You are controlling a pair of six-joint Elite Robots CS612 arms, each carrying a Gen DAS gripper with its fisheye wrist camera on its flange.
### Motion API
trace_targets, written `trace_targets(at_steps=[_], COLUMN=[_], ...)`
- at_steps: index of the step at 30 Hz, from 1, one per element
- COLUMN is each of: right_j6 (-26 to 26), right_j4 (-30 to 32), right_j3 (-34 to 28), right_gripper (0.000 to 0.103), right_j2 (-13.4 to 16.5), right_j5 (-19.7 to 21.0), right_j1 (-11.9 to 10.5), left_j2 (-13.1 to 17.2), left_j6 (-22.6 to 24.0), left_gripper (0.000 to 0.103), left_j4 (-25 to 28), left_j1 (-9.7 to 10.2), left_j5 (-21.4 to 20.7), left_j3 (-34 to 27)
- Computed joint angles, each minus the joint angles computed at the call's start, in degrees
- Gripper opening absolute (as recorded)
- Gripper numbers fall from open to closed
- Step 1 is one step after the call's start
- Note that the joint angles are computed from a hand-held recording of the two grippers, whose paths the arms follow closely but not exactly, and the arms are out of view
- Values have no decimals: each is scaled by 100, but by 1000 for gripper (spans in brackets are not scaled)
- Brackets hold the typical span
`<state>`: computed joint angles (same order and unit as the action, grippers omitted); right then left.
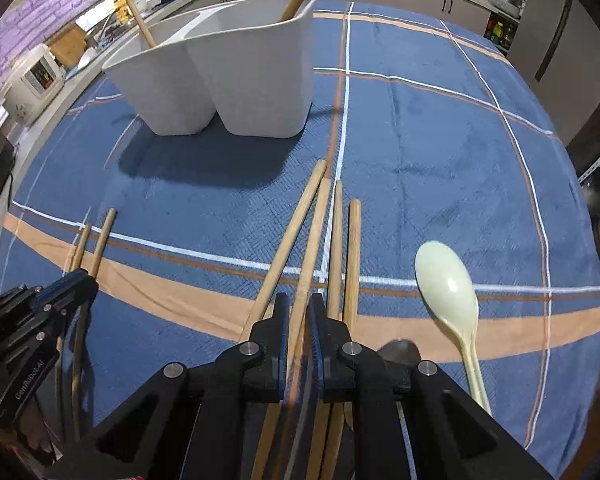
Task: Organize utensils
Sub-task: 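Lift both held chopsticks up from the cloth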
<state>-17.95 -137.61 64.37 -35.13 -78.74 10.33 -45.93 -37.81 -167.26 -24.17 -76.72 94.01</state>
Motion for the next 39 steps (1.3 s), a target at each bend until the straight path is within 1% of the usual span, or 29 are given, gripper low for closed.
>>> trace_targets(at_steps=[2,6,8,10,13,16,18,19,21,22,23,25,27,28,32,39], right_j6=[-24,0,-8,18,-44,-45,-47,-39,107,226,304,388,446,499,701,740], right_j4=[197,719,1023,1344,1319,1132,1054,1004,935,837,692,396,77,-111,-723,-1563], right_j3=[-213,-643,-871,-1172,-1211,-1180,-1164,-1151,-1109,-1033,-920,-679,-446,-311,154,890], right_gripper=[11,11,11,11,11,10,8,7,6,6,6,6,6,6,6,6], right_j2=[86,256,341,456,478,492,499,501,507,484,438,331,221,152,-62,-459], right_j5=[-133,-197,-210,-239,-334,-421,-286,-176,383,510,673,911,1000,1118,1336,1573], right_j1=[50,88,95,117,145,191,179,158,53,17,-23,-80,-110,-138,-187,-247], left_j2=[11,35,46,53,67,97,137,153,156,141,107,34,-61,-112,-259,-466], left_j6=[-113,-331,-368,-358,-252,-211,-195,-233,-425,-491,-562,-605,-610,-622,-736,-750], left_gripper=[8,8,8,8,8,8,7,6,6,6,6,6,6,6,6,6], left_j4=[-18,-88,-89,-64,66,242,301,310,241,200,76,-202,-394,-493,-870,-1153], left_j1=[79,238,287,300,307,313,301,289,269,258,235,219,189,172,123,-22], left_j5=[-246,-761,-937,-995,-1025,-1030,-956,-901,-816,-765,-677,-631,-498,-423,-268,62], left_j3=[-37,-89,-114,-138,-213,-334,-418,-445,-424,-392,-321,-171,-29,44,285,590])
